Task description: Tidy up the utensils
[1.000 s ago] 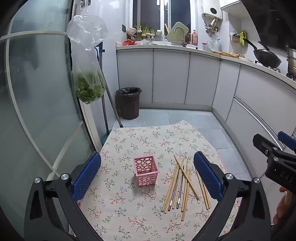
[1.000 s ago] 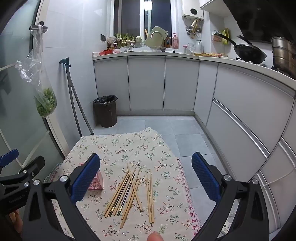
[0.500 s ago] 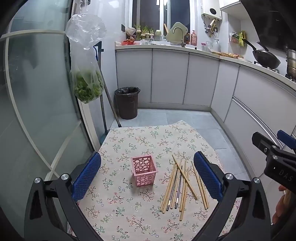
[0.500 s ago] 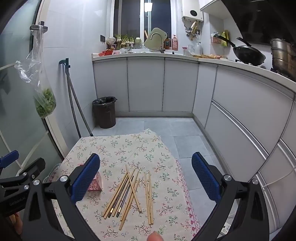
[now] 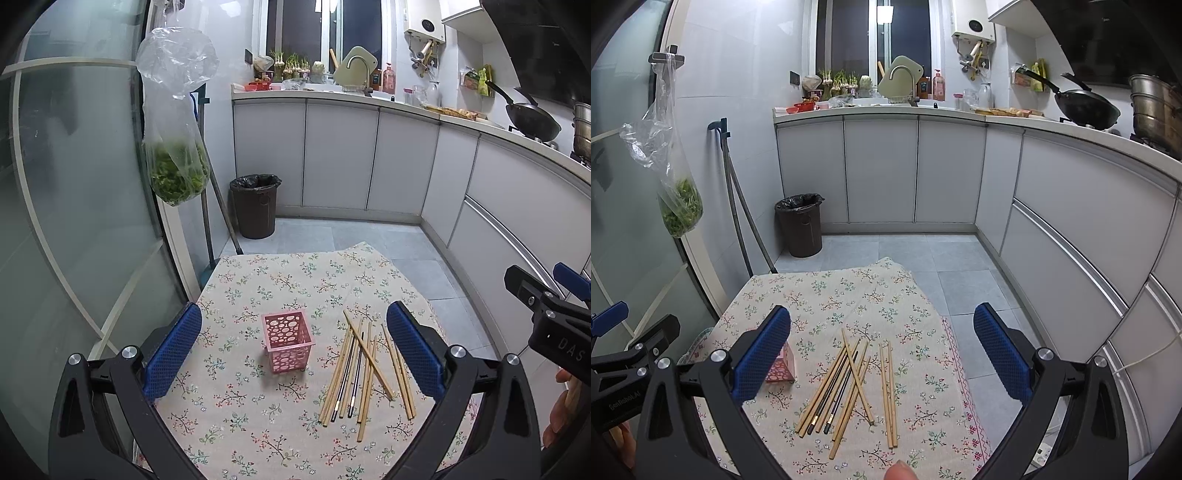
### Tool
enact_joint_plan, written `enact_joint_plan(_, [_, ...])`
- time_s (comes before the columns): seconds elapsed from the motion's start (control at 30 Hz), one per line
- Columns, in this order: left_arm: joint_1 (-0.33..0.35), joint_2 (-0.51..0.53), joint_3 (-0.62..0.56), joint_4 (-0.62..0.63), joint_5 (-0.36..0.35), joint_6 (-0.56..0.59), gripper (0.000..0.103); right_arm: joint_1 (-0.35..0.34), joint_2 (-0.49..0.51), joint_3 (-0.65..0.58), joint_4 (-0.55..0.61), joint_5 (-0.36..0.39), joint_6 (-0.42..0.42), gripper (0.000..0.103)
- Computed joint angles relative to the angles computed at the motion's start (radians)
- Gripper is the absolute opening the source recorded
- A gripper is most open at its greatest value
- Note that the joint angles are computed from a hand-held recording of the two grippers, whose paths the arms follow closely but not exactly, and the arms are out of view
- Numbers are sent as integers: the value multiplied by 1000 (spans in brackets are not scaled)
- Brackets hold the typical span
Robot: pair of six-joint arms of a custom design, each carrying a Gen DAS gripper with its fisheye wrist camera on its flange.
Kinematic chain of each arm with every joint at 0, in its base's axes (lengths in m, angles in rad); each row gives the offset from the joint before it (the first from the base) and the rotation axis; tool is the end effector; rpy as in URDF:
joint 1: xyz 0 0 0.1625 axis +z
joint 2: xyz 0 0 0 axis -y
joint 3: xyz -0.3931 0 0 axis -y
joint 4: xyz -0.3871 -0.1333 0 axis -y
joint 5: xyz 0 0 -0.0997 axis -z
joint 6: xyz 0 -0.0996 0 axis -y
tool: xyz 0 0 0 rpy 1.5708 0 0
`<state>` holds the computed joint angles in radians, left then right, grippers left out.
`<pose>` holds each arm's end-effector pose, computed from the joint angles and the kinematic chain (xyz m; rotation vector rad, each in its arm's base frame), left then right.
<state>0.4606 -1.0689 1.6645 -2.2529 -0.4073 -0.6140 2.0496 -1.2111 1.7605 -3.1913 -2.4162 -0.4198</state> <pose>-0.4486 -0.4735 0.2593 0.4759 2.1318 -1.1517 0.3167 -0.4826 0.3842 0.3960 -2.0765 1.2386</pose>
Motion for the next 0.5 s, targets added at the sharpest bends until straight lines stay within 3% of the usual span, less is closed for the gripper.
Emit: enact_joint_plan(0.5, [-5,-1,-3,10,7,-11,96,1,1,-3,-1,1,0,97])
